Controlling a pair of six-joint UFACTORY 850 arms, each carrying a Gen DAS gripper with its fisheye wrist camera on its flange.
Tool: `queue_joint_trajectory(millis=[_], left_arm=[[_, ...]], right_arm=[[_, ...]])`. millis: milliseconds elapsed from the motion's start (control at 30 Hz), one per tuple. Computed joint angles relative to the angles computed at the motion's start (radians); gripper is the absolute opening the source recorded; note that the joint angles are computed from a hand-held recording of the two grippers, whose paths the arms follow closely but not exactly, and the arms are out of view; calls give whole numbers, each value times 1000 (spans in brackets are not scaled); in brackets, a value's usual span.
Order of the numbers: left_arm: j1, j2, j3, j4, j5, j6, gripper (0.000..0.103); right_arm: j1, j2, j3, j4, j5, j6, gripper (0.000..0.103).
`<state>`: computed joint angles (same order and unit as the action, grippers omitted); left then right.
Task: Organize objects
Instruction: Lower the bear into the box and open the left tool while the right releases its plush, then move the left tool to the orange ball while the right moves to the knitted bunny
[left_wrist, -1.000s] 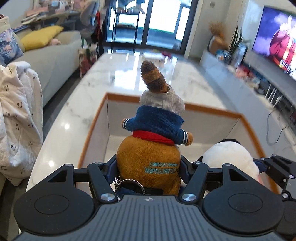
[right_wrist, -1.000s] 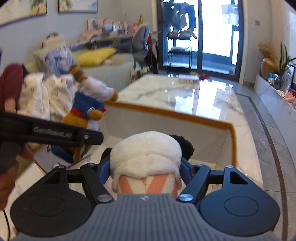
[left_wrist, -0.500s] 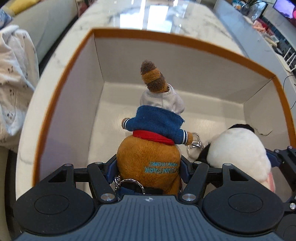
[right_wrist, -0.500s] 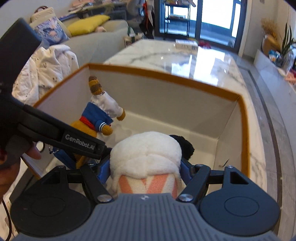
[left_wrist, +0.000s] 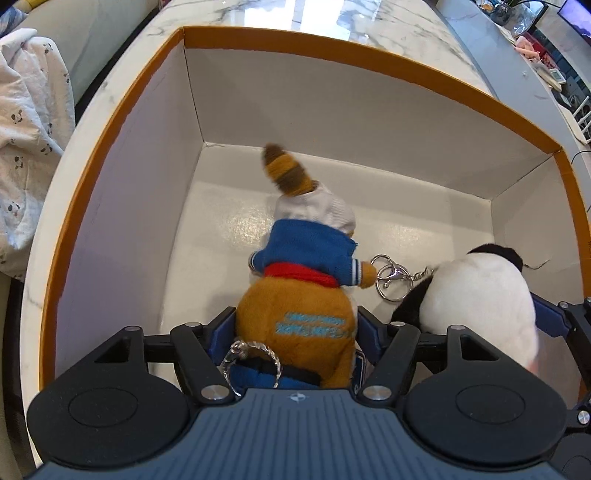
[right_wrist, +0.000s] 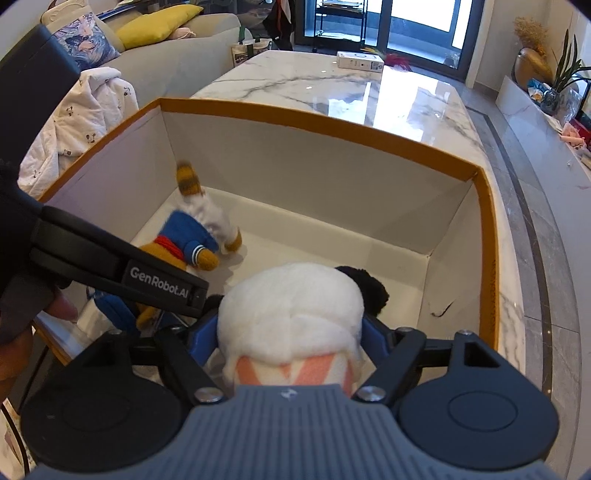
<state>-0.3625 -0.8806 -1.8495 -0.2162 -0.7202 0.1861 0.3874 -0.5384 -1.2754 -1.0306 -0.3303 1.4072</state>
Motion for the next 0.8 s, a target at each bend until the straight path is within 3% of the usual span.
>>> queue_joint_trajectory(millis=[400, 567, 800], left_arm=[[41, 95, 101, -70, 44, 83, 79], [5, 110, 44, -68, 35, 58, 80], [16, 330, 299, -156, 219, 127, 82]], right_arm=[[13, 14, 6, -116, -29, 81, 90], [35, 59, 33, -260, -61, 215, 91], [103, 172, 117, -462, -125, 414, 96]])
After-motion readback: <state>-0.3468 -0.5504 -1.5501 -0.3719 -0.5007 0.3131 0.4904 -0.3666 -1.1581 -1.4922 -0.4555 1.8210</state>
